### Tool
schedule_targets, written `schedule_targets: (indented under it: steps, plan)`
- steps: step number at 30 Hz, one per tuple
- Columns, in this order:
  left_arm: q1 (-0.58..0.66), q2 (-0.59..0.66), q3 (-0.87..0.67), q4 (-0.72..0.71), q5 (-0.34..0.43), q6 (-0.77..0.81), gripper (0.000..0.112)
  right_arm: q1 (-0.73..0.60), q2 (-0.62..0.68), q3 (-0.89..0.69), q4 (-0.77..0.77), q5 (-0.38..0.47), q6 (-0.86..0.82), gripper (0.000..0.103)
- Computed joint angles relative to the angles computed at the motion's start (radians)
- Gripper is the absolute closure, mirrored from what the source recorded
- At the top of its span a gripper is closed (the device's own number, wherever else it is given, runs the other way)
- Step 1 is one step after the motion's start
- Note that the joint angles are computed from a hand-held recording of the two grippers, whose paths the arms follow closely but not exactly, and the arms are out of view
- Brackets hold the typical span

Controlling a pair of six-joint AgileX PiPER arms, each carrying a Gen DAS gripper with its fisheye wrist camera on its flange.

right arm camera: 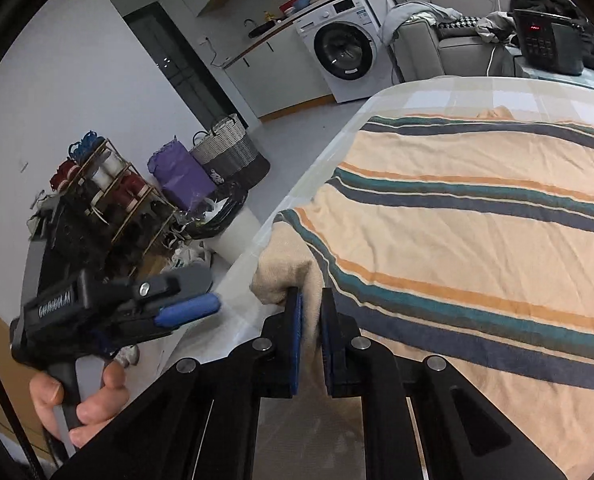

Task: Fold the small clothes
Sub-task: 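Grasp the edge of the striped cloth with the right gripper, then lift the edge with the right gripper while the left gripper grasps the edge too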

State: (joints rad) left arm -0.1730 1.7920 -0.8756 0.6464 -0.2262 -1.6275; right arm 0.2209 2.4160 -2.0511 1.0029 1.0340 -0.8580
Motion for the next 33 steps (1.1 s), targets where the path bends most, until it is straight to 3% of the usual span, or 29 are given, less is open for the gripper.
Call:
schedule_targets:
  steps: [2,5,10,12,14,19,23,25,26,27,28,31,33]
  plan:
    - [0.024,0.044,-0.025,0.140,-0.074,-0.150,0.045,-0.001,-0.003,0.001,0.002,0.005,-0.002,0.094]
    - [0.044,0.103,-0.055,0.211,-0.177,-0.241,0.045,0.003,-0.006,0.007,-0.019,0.013,-0.018,0.094]
    - [0.022,0.120,-0.071,0.175,-0.091,-0.226,0.045,0.043,-0.024,0.023,-0.146,-0.014,-0.018,0.087]
    - [0.024,0.109,-0.051,0.123,-0.068,-0.179,0.045,0.061,-0.038,0.051,-0.177,-0.025,-0.050,0.064]
    - [0.024,0.091,-0.033,0.026,-0.033,-0.084,0.045,0.078,-0.074,0.121,-0.183,-0.072,-0.109,0.054]
    - [0.052,0.070,0.007,-0.104,-0.043,0.037,0.045,0.163,-0.172,0.302,-0.251,-0.275,-0.241,0.048]
    - [0.068,0.084,0.014,-0.127,-0.060,0.059,0.045,0.243,-0.208,0.396,-0.298,-0.441,-0.300,0.041]
    - [0.088,0.066,0.061,-0.117,-0.093,0.058,0.045,0.279,-0.203,0.413,-0.356,-0.528,-0.253,0.041]
    - [0.090,0.059,0.073,-0.127,-0.100,0.071,0.045,0.277,-0.198,0.408,-0.347,-0.534,-0.243,0.052]
    - [0.089,0.055,0.077,-0.128,-0.097,0.076,0.045,0.276,-0.184,0.388,-0.367,-0.539,-0.192,0.077]
    - [0.085,0.052,0.080,-0.141,-0.095,0.088,0.045,0.270,-0.174,0.376,-0.390,-0.553,-0.144,0.083]
    - [0.087,0.044,0.096,-0.131,-0.117,0.078,0.045,0.196,-0.150,0.297,-0.249,-0.427,-0.135,0.090]
    - [0.086,0.059,0.080,-0.100,-0.126,0.047,0.045,0.107,-0.116,0.224,-0.074,-0.279,-0.132,0.090]
